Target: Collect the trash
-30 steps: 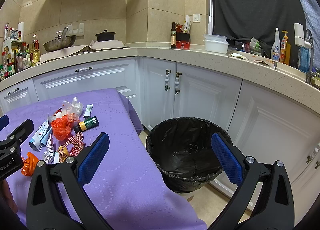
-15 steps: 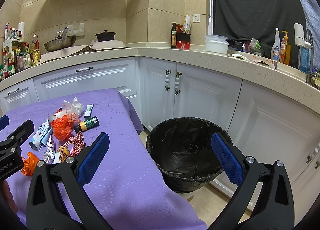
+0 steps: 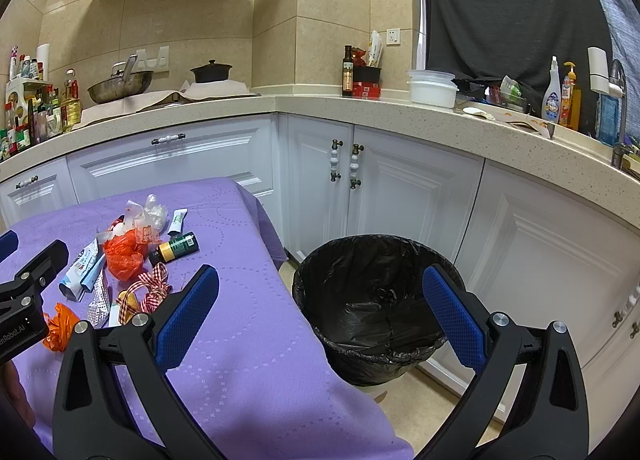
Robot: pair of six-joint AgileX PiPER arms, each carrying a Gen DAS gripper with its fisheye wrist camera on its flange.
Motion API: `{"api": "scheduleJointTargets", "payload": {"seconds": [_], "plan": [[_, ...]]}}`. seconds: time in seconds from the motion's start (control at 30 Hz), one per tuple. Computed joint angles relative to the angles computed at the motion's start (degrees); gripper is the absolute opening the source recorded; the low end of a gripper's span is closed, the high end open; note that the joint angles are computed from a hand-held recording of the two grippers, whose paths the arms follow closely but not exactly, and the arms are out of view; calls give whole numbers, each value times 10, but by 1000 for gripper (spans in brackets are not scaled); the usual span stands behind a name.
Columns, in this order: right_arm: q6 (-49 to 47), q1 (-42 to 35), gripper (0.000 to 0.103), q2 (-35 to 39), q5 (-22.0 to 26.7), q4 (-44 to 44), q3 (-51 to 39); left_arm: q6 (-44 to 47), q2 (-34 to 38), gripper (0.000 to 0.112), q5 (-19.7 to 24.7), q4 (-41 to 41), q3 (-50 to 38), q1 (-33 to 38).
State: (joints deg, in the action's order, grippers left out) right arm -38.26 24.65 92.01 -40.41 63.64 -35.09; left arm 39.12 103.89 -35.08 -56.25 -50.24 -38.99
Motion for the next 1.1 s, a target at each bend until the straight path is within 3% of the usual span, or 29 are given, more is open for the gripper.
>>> {"api": "scheduleJointTargets", "payload": {"seconds": [1.1], "plan": [[0, 0, 100, 1, -1, 0, 0, 3, 2, 96, -1, -3, -1, -1]]}}
